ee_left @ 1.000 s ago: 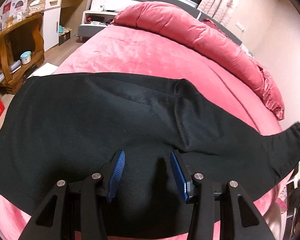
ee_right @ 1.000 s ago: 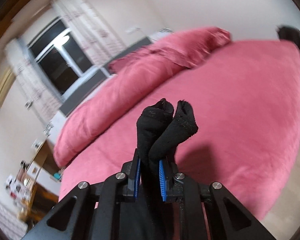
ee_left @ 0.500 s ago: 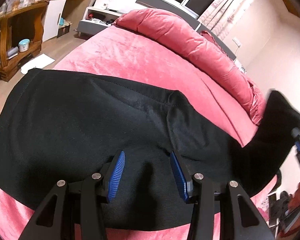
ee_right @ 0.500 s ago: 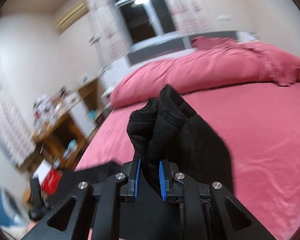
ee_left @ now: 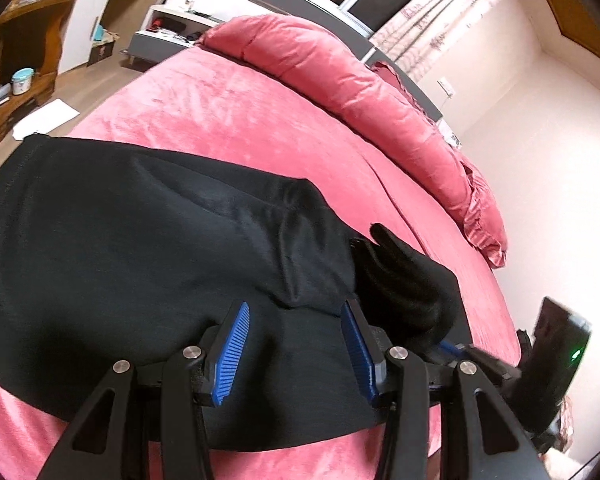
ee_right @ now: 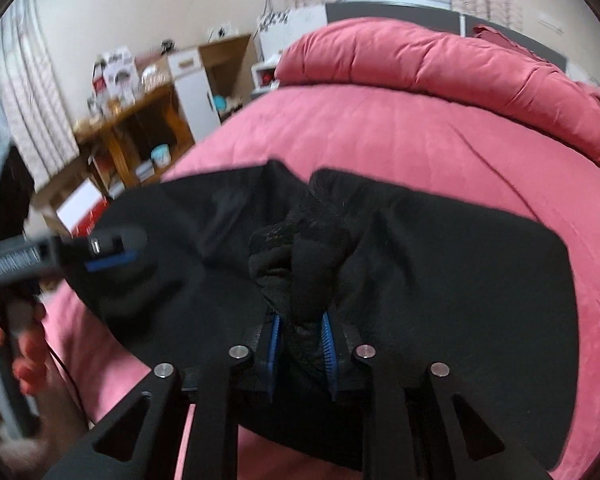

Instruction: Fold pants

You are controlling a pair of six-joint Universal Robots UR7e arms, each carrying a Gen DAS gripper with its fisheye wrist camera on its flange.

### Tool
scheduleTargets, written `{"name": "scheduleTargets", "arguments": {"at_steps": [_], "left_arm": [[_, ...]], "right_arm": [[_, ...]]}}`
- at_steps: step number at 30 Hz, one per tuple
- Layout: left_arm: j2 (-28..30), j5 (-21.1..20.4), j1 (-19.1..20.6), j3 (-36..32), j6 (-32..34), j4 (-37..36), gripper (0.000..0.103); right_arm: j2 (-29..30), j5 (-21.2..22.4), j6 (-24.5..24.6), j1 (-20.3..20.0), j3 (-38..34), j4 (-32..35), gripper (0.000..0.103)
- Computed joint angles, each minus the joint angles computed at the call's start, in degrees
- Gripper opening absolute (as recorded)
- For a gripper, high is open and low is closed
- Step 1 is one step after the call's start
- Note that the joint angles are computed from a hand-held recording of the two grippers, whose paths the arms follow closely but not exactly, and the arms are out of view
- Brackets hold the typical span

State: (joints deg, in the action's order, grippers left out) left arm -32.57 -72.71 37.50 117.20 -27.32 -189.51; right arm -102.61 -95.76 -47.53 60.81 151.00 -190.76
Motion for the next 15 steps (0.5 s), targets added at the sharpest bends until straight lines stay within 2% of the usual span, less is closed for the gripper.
{"name": "scheduleTargets", "arguments": {"at_steps": [2, 3, 4, 6, 8, 10, 11, 12, 14, 15], "left_arm": [[0.4, -1.2, 0.1, -0.7, -0.1, 0.8, 0.049], [0.7, -2.3, 0.2, -1.3, -0.1, 1.5, 0.049], [0.9, -3.2, 0.3, -1.9, -0.1, 2.1, 0.052], [1.3, -5.4, 0.5, -3.1, 0.1, 3.4, 0.061], [1.9, -8.1, 0.9, -4.5, 0.4, 4.5, 0.061], [2.7, -10.3, 1.1, -6.3, 0.6, 6.3, 0.063], [3.2, -11.1, 1.1, -7.2, 0.9, 7.4, 0.065], [3.7, -11.7, 1.1, -8.1, 1.2, 8.1, 0.068], [4.8, -13.8, 1.1, -9.7, 1.5, 8.6, 0.07], [5.3, -14.5, 1.1, -10.4, 1.4, 9.4, 0.071]], "right_arm": [[1.4, -0.8, -0.9, -0.8, 0.4, -0.1, 0.027], [1.2, -0.7, -1.1, -1.3, 0.6, 0.9, 0.033], [0.9, 0.2, -1.0, -2.1, 0.8, 2.1, 0.041], [-1.7, 4.6, -1.0, -4.7, 1.0, 6.7, 0.051], [-4.3, 7.2, -0.6, -6.2, 0.9, 9.9, 0.051], [-9.7, 13.5, 0.3, -10.0, 1.1, 15.2, 0.051], [-12.4, 17.1, 1.1, -12.2, 1.4, 16.4, 0.051], [-13.6, 18.7, 1.9, -13.3, 1.6, 16.1, 0.051], [-18.8, 24.1, 3.6, -18.4, 2.5, 16.6, 0.051], [-22.5, 27.8, 5.0, -22.3, 3.0, 17.0, 0.051]]}}
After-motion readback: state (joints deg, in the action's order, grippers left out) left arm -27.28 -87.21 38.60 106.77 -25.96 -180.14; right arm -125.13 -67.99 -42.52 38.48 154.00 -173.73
